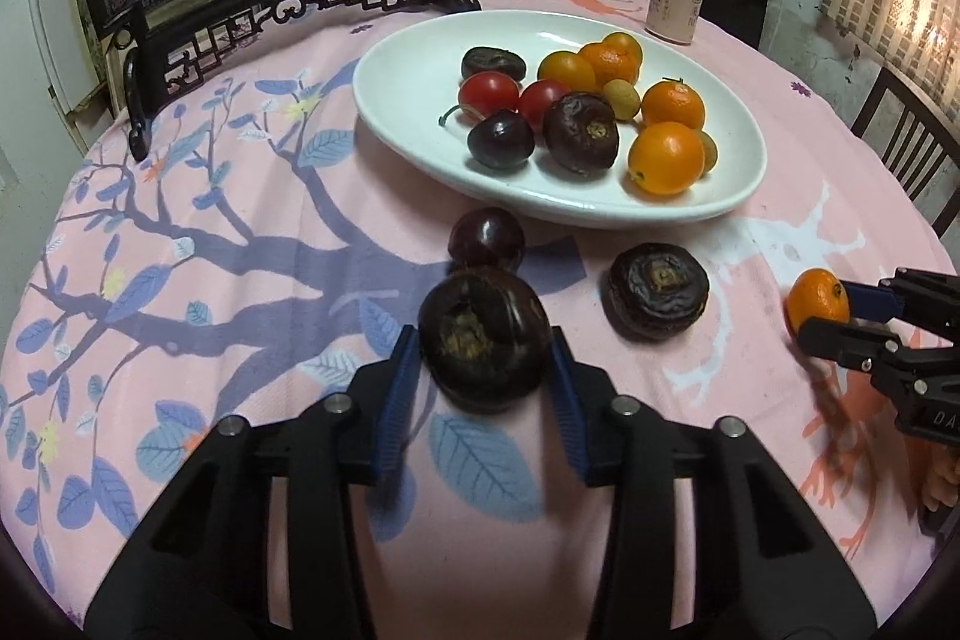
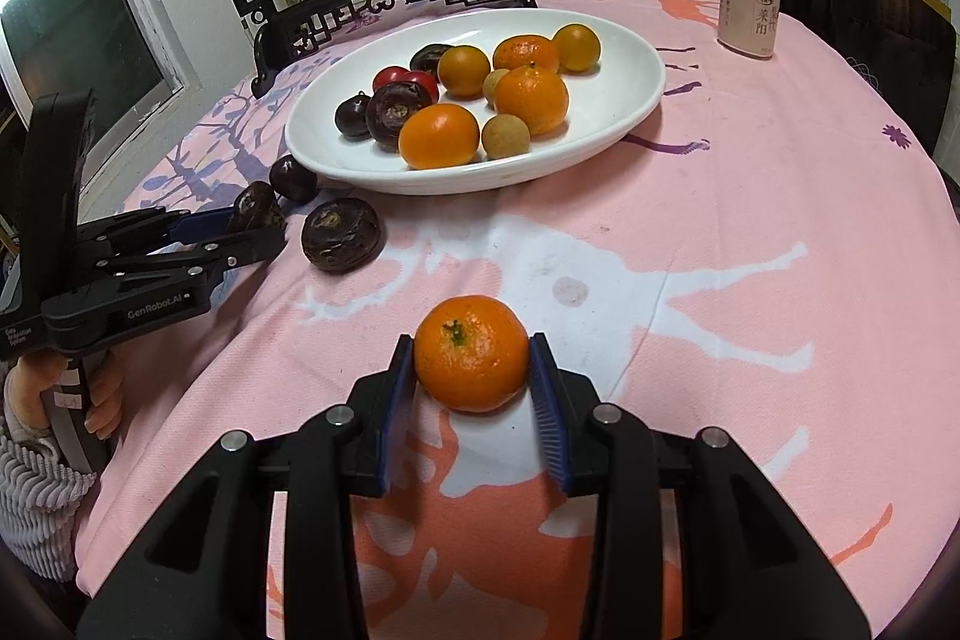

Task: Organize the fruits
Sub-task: 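Grasp the orange tangerine with the right gripper while the left grasps a dark round fruit, then carry both fruits over the white plate and open both grippers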

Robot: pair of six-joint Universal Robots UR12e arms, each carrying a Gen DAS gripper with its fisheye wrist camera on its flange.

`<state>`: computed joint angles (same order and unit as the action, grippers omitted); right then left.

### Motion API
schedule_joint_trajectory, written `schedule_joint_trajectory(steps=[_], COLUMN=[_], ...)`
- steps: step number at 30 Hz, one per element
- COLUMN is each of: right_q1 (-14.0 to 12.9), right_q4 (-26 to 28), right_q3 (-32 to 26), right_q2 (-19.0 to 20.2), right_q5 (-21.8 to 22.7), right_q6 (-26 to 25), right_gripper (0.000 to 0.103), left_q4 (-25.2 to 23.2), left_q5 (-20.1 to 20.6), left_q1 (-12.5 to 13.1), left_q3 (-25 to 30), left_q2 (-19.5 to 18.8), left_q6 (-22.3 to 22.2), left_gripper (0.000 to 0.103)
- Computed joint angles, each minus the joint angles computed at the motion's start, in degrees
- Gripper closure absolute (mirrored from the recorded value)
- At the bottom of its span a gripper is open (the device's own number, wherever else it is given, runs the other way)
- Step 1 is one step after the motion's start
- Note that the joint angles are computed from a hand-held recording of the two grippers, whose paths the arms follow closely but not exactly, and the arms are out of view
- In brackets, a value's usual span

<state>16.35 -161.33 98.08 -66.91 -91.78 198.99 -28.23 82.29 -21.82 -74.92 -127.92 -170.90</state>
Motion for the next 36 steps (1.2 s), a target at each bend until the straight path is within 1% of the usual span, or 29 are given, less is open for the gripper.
schedule_joint_trajectory(steps=[1, 3, 4, 5, 6, 9, 12, 13, 15, 16, 18, 20, 24, 26, 27, 29, 30, 32, 36], right_q1=[0.00, -0.01, -0.05, -0.05, -0.07, -0.22, -0.60, -0.71, -1.13, -1.45, -1.84, -2.28, -3.45, -3.91, -4.06, -4.31, -4.42, -4.65, -5.09], right_q4=[-0.05, -0.20, -0.34, -0.43, -0.48, -0.81, -2.12, -3.23, -6.84, -8.44, -9.02, -7.42, -5.15, -3.66, -3.13, -4.39, -5.76, -7.60, -11.33], right_q3=[0.02, 0.07, 0.13, 0.16, 0.19, 0.34, 0.88, 1.22, 2.11, 2.23, 1.19, -1.43, -6.28, -8.98, -10.11, -11.46, -11.30, -10.23, -6.55], right_q2=[0.00, 0.00, -0.02, -0.02, -0.03, -0.07, -0.38, -0.56, -0.96, -1.05, -0.90, -0.13, 2.41, 4.18, 4.98, 6.35, 6.52, 6.07, 4.05], right_q5=[-0.01, 0.09, 0.26, 0.33, 0.41, 0.99, 2.20, 2.30, 3.31, 4.39, 4.97, 4.30, 5.21, 6.30, 7.14, 8.41, 8.59, 8.77, 8.28], right_q6=[-0.08, 0.01, 0.11, 0.22, 0.28, 0.66, 1.65, 2.08, 3.21, 3.46, 3.30, 2.79, 4.08, 4.53, 4.24, 5.29, 6.32, 6.48, 7.99], right_gripper=[0.065, 0.065, 0.065, 0.065, 0.065, 0.065, 0.065, 0.065, 0.065, 0.065, 0.065, 0.065, 0.065, 0.065, 0.065, 0.051, 0.043, 0.043, 0.043], left_q4=[-0.14, -0.34, -0.30, -0.25, -0.22, 0.44, 3.58, 5.57, 7.15, 7.16, 5.67, 3.70, -1.07, -2.60, -2.78, -1.01, -0.04, 0.30, 1.29], left_q5=[-0.96, -1.18, -1.41, -2.17, -2.67, -2.23, -1.48, -1.83, -2.64, -2.55, -2.08, -1.14, -2.64, -3.15, -3.10, -2.87, -2.88, -2.52, -3.60], left_q1=[0.13, 0.12, 0.15, 0.26, 0.31, 0.13, 0.00, 0.06, 0.20, 0.15, 0.00, -0.29, -0.29, -0.25, -0.27, -0.17, -0.09, 0.00, 0.57], left_q3=[0.26, 0.56, 0.54, 0.47, 0.37, -0.16, -1.70, -2.33, -2.40, -1.55, 0.99, 4.79, 12.59, 14.80, 15.43, 15.11, 14.56, 14.00, 11.48], left_q2=[-0.14, -0.32, -0.30, -0.24, -0.17, 0.13, 1.06, 1.53, 1.89, 1.67, 0.65, -1.21, -5.33, -6.61, -7.06, -7.29, -7.15, -6.83, -5.44], left_q6=[-0.04, 0.04, 0.08, 0.22, 0.38, 0.83, 0.96, 0.76, 0.44, 0.45, 0.54, -0.23, -3.62, -4.42, -5.03, -6.27, -6.04, -5.66, -6.19], left_gripper=[0.050, 0.050, 0.051, 0.060, 0.060, 0.060, 0.060, 0.060, 0.060, 0.060, 0.060, 0.060, 0.060, 0.059, 0.058, 0.031, 0.030, 0.030, 0.029])
